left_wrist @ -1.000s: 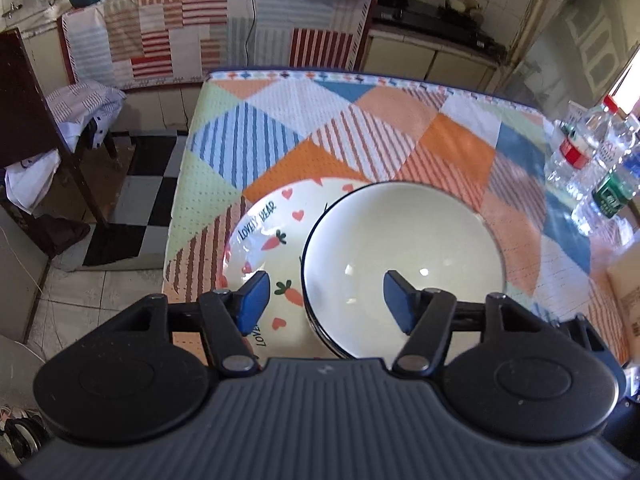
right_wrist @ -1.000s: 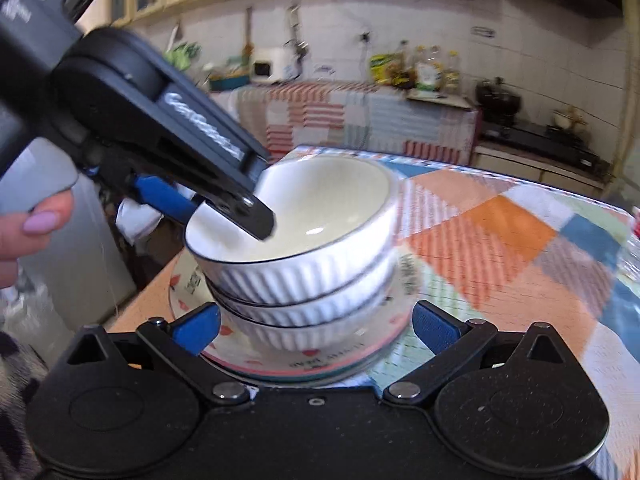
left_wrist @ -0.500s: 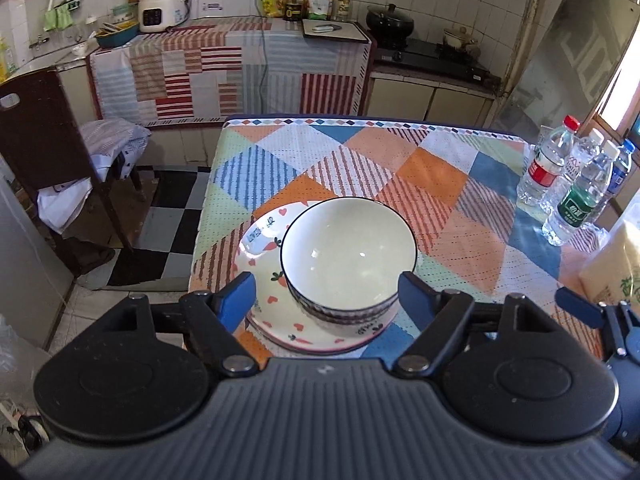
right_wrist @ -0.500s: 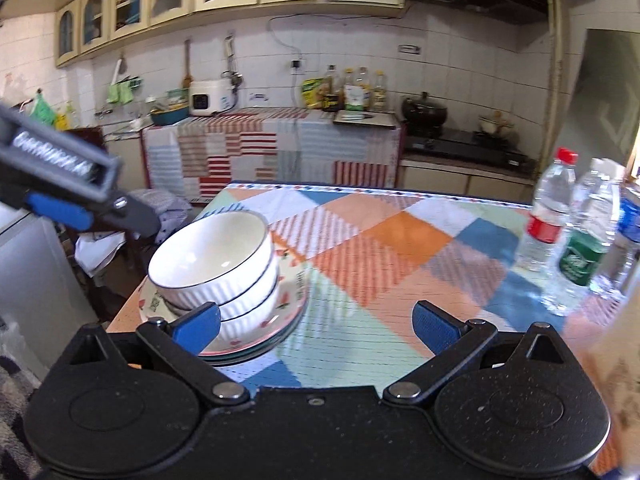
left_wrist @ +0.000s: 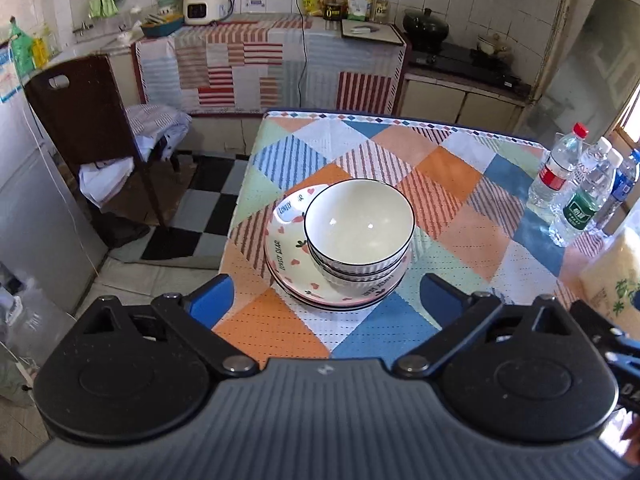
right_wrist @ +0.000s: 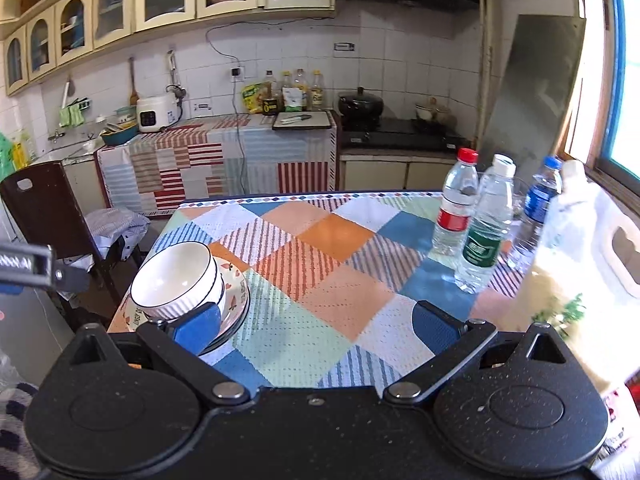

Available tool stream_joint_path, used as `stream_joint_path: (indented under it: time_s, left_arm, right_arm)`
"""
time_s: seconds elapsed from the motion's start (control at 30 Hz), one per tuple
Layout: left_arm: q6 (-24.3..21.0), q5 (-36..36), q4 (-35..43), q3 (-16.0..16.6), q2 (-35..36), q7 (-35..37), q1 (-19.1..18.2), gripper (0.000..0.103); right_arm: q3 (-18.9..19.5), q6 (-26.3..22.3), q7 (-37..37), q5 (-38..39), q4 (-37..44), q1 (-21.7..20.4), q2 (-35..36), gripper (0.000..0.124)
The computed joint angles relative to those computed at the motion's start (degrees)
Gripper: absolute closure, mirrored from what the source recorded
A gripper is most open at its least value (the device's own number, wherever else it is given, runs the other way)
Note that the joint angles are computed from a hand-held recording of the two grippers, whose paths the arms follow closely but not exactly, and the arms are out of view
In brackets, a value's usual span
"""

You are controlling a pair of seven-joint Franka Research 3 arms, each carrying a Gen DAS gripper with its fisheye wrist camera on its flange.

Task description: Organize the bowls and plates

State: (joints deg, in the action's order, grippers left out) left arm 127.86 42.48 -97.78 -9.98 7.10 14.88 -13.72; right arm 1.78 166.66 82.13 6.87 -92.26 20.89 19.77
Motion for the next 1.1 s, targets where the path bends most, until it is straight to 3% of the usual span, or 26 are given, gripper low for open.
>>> stream_joint_path:
  time_s: [0.23,0.43,1.1]
  left_arm:
    - [-4.6,5.18,0.64,-0.84,-0.02,-1.84,-2.29,0.002]
    - [-6.71,7.48,0.83,-1.37,0.04,-3.15,-3.61,0.002]
    - [-6.82,8.69,0.03,-2.18,-0.19,-4.79,-5.17,0.002]
  right_arm:
    - [-2.96,-1.37,5.03,-5.92,-3.17,2.08,-3.68,0.021]
    - [-0.19,-2.26,3.51,-3.11,-4.37,-0.29,-4.81,0.021]
    - [-0.77,-0.09,5.5,-6.53,-8.23,-0.22,-7.22,0.021]
